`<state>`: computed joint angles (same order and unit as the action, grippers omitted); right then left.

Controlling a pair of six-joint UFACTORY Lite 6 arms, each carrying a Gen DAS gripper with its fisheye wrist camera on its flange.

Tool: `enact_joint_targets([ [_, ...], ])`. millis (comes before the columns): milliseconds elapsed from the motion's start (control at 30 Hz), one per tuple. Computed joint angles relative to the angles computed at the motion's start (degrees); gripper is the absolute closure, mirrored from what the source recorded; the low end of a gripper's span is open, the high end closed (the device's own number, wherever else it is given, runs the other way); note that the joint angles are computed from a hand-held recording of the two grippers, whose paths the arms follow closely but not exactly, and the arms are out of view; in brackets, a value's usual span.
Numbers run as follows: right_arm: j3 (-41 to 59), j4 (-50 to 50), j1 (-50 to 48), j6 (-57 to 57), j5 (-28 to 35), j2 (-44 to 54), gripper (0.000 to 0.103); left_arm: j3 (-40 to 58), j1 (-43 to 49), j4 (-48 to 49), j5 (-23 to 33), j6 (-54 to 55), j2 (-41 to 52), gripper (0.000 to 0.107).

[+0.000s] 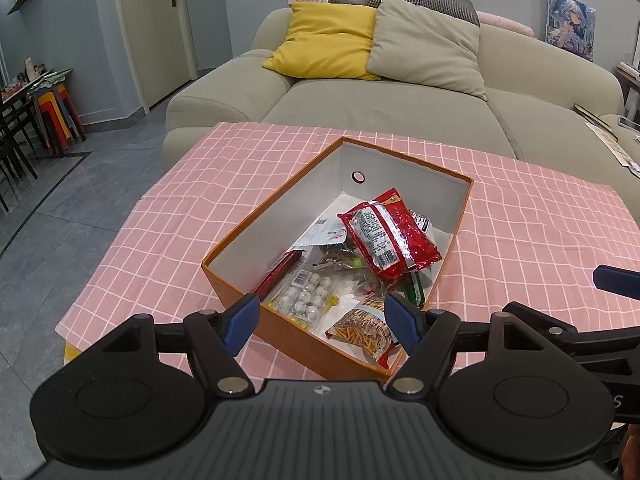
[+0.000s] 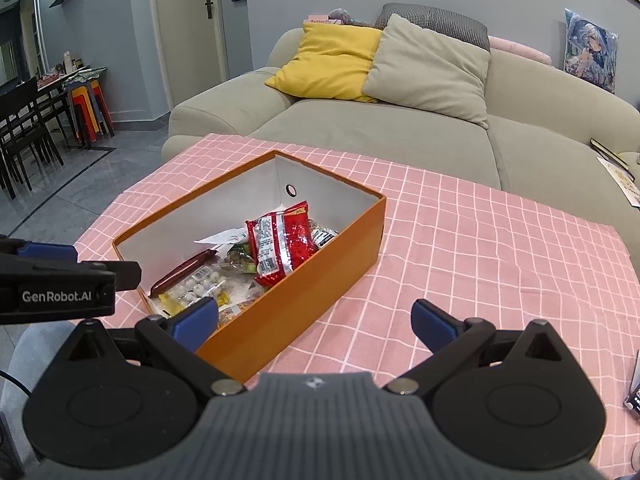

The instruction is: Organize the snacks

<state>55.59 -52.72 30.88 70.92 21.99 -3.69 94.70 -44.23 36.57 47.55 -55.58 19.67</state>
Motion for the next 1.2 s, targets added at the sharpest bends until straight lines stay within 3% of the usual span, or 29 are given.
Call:
enact_joint_targets([
  [1200, 0.74, 3.4, 0.32, -3.39, -0.18, 0.57, 0.004, -2.92, 0.52, 1.06, -2.54, -0.32, -1.72, 0.023],
])
